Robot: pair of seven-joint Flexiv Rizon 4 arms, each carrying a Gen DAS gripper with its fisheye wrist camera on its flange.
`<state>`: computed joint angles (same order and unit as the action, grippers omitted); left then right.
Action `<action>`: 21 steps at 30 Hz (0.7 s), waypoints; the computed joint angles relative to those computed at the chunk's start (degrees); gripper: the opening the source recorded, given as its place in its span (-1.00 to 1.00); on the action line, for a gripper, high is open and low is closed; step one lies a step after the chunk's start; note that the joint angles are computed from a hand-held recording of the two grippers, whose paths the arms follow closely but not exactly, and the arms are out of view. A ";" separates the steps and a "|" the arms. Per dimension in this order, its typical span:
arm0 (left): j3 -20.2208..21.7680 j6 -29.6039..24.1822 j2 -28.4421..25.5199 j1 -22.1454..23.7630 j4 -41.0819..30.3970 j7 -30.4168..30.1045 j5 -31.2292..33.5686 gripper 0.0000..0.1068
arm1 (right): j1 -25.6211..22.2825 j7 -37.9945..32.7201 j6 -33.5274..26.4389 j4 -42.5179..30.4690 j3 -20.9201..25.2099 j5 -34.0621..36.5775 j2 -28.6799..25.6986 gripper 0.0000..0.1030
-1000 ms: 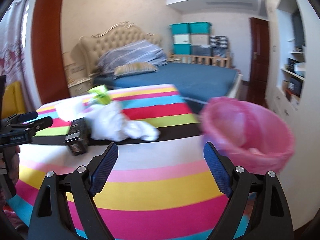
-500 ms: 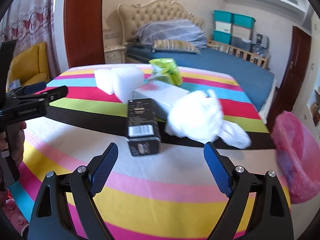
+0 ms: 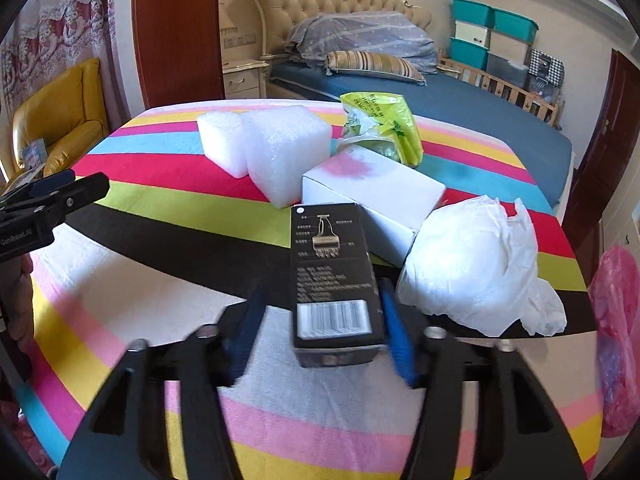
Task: Collect trash
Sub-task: 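Grasp the black barcode box with the right tool while the left tool grasps a white foam block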
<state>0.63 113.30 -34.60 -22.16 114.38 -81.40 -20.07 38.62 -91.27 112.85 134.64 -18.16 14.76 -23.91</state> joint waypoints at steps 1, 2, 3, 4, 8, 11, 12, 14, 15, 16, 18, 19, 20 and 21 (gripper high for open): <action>0.02 -0.24 -0.14 -0.03 -0.21 0.08 0.00 0.84 | 0.08 -0.10 0.46 0.10 0.01 0.10 0.00 -0.27; 0.14 -0.44 -0.17 -0.26 -0.31 0.15 -0.09 0.84 | 0.67 -0.38 1.18 0.41 -0.35 0.62 0.02 -0.27; 0.05 -0.65 -0.18 -0.37 -0.38 0.21 0.00 0.84 | 1.92 -0.91 2.42 0.81 -1.25 1.76 -0.12 -0.27; 0.07 -0.89 -0.05 -0.54 -0.37 0.28 0.06 0.84 | 3.00 -1.65 3.84 1.25 -1.87 3.01 -0.21 -0.28; 0.49 -1.61 -0.42 -1.59 -1.03 0.94 0.20 0.84 | 5.24 -4.69 8.13 2.59 -2.07 8.45 0.14 -0.28; 0.13 -2.70 -0.75 -2.11 -2.29 1.43 0.68 0.84 | 4.00 -5.99 11.29 3.83 0.20 12.13 1.15 -0.28; 0.09 -2.80 -1.07 -2.31 -2.85 1.52 0.85 0.84 | 2.95 -6.20 12.04 4.15 1.39 12.80 1.42 -0.28; -0.04 -3.64 -1.76 -2.87 -4.62 1.97 1.12 0.84 | 0.52 -6.32 13.54 4.97 3.84 14.18 2.18 -0.28; -0.60 -4.30 -2.18 -2.74 -5.86 2.21 1.52 0.84 | -0.44 -6.72 13.65 5.00 4.73 14.63 2.54 -0.28; -0.85 -4.96 -2.70 -2.89 -7.26 2.40 1.75 0.84 | -1.47 -6.94 14.37 5.35 5.85 15.05 2.66 -0.28; -0.82 -6.32 -3.80 -3.63 -10.17 2.86 2.13 0.84 | -2.75 -7.72 15.46 5.77 7.26 16.27 2.85 -0.28; -1.04 -7.17 -4.39 -3.81 -11.76 3.26 2.59 0.84 | -3.94 -7.67 16.06 6.09 8.38 16.28 2.92 -0.28; -1.43 -7.88 -4.93 -3.73 -13.18 3.65 3.20 0.84 | -4.86 -7.64 16.54 6.20 9.32 16.35 2.81 -0.28; -1.46 -8.58 -5.70 -4.02 -14.94 4.15 3.76 0.84 | -5.96 -7.42 17.13 6.48 10.28 16.26 2.75 -0.28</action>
<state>-0.82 104.72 -40.30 -26.18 99.44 -77.25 -16.31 32.65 -98.68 129.98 141.12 -7.88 31.02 -21.16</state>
